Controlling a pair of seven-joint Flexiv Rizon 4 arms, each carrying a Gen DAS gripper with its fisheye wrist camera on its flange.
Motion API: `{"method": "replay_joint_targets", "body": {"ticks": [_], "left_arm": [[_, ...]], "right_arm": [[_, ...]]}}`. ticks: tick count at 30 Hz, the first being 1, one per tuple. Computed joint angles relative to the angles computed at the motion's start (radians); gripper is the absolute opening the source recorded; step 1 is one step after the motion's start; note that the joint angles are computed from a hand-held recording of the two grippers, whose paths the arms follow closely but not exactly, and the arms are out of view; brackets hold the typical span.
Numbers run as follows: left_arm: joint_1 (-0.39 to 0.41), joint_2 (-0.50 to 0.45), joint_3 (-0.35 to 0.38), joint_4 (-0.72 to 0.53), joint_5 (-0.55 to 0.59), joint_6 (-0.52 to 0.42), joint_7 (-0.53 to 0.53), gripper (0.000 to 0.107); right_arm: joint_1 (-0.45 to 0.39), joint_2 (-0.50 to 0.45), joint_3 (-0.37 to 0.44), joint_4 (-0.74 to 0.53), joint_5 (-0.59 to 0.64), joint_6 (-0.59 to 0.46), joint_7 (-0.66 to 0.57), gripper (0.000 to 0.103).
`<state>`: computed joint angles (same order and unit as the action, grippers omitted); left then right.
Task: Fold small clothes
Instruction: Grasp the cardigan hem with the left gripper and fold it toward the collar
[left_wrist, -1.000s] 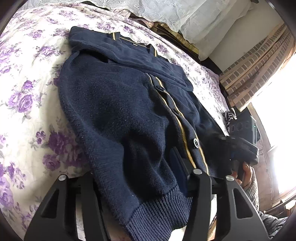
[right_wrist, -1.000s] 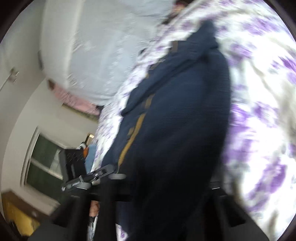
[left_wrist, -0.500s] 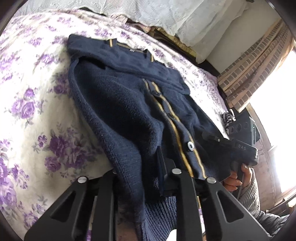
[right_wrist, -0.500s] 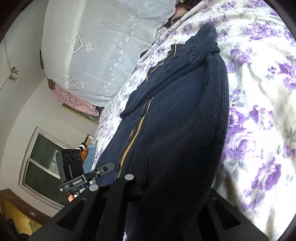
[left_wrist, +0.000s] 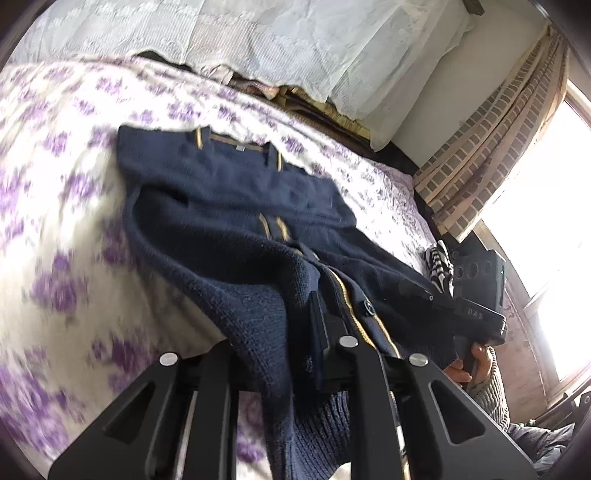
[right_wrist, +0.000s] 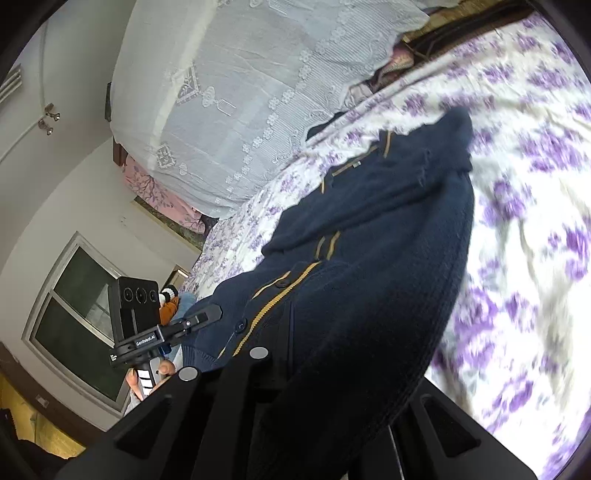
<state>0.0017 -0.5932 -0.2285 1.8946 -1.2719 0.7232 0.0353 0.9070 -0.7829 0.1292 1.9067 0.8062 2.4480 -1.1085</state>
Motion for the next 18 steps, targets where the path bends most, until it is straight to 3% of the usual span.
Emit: {"method": "replay_joint_targets", "body": {"ticks": [11,18], "left_arm": [[-0.018,-0.025,-0.02,-0.093,-0.011,0.034,-0.038,0.014],[-0.012,-0.083,-0.045,-0.193,0.026,0.041,-0.12,0.014]], "right_arm": [[-0.059,0.041,-0.02,-0.004,-0.077,-0.025,0.008,0.004],[-0.151,0.044,-0.024,-0.012,-0.209,-0.043,0.089,0.004]]}}
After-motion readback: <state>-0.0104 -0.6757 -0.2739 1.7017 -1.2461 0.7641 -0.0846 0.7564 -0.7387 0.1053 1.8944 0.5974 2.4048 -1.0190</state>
